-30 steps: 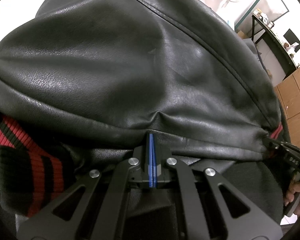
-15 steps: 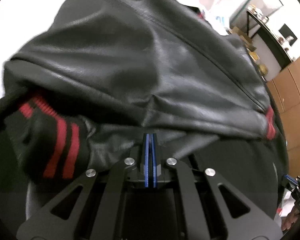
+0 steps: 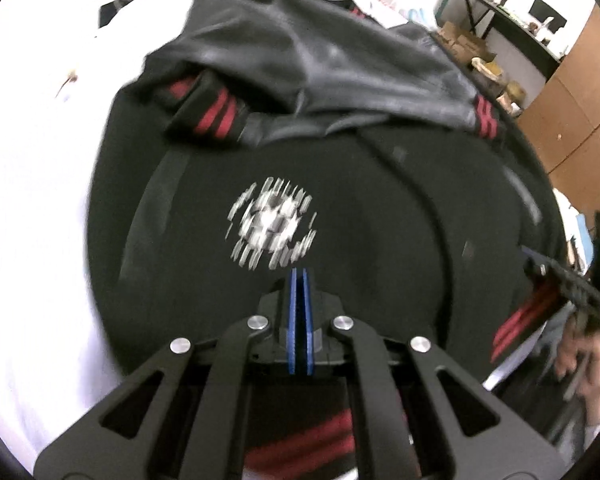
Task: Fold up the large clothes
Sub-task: 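Move both grippers to the red-striped ribbed hem of the jacket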
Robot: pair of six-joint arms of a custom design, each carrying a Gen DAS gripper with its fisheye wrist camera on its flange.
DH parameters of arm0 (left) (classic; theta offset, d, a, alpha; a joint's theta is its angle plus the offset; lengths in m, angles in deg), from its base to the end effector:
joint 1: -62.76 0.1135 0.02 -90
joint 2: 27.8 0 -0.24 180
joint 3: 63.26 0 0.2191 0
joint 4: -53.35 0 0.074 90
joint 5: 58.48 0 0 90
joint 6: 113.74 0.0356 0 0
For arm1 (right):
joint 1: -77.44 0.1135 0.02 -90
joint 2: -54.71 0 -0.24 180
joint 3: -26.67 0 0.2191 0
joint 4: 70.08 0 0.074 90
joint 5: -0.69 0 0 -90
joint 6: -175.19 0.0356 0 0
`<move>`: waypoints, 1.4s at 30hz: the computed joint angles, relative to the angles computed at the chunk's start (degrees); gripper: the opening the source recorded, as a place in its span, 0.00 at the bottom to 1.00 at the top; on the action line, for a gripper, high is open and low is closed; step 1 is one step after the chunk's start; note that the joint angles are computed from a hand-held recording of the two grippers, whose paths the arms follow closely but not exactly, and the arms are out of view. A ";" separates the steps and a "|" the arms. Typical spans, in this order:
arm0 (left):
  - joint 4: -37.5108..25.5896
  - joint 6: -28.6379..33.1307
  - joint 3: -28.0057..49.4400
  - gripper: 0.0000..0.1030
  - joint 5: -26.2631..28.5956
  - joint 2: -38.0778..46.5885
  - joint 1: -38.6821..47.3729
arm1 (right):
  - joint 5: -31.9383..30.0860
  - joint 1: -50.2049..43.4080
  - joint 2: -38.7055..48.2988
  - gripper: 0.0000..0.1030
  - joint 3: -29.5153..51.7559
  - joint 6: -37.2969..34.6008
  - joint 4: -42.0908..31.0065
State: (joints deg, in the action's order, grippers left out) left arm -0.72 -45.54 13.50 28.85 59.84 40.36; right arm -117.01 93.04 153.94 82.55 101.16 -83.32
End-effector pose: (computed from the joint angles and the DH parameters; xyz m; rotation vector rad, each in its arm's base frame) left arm 0.2518 -0.1020 0.2127 0.0002 2.7144 -0.1683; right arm 0.2613 0.0901 0.1119 -0.1833 2.5915 0.8262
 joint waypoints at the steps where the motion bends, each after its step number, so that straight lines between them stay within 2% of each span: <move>1: 0.14 -0.79 -1.87 0.03 -0.60 -1.77 -0.62 | -1.16 -0.61 1.22 0.00 -0.11 -0.38 1.09; 3: 1.11 -1.01 -5.85 0.03 -1.89 -5.05 -1.36 | -2.32 -0.96 2.10 0.00 -0.43 0.31 2.42; 7: 3.58 -1.03 -10.83 0.04 -3.76 -5.74 -2.09 | -0.61 0.67 3.39 0.00 -1.25 2.31 4.86; 12: 9.63 -0.16 -15.32 0.04 -1.45 -2.34 0.07 | -1.42 0.76 5.13 0.00 -0.73 3.67 5.68; 16: 6.84 1.83 -14.21 0.03 -0.67 -4.65 0.24 | -2.51 -0.06 2.65 0.00 -2.86 3.70 6.03; 23: -0.98 3.88 -18.69 0.03 0.28 -25.33 2.27 | -5.08 -2.79 -4.37 0.03 -6.90 4.11 4.27; 27: -4.73 2.78 -20.50 0.03 -0.31 -30.24 4.34 | -6.74 -3.78 -3.65 0.04 -6.84 4.60 4.61; 30: -6.48 -0.09 -21.68 0.03 -1.29 -30.37 2.47 | -7.49 -4.19 -2.90 0.04 -6.56 4.98 4.95; 33: -6.72 -8.84 -24.66 0.03 0.68 -32.65 -3.10 | -7.98 -4.32 -2.56 0.04 -6.43 5.19 5.16; 36: -5.51 -16.66 -26.59 0.03 -1.40 -30.18 -10.62 | -8.65 -4.58 -2.65 0.05 -6.47 5.04 5.27; 37: -5.23 -17.73 -26.48 0.03 -2.35 -28.77 -11.91 | -8.49 -4.53 -3.62 0.06 -6.80 4.75 4.98; 39: -4.65 -19.09 -25.95 0.03 -4.09 -26.70 -13.08 | -7.69 -4.13 -8.12 0.16 -8.24 2.13 2.75; 42: -3.36 -18.46 -25.71 0.03 -3.55 -25.70 -12.43 | -7.49 -0.99 -14.70 0.19 -10.13 1.44 0.66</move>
State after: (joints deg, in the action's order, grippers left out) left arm -4.08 -64.00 -12.22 25.30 34.14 27.93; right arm -124.51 92.06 139.25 72.43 102.61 -82.66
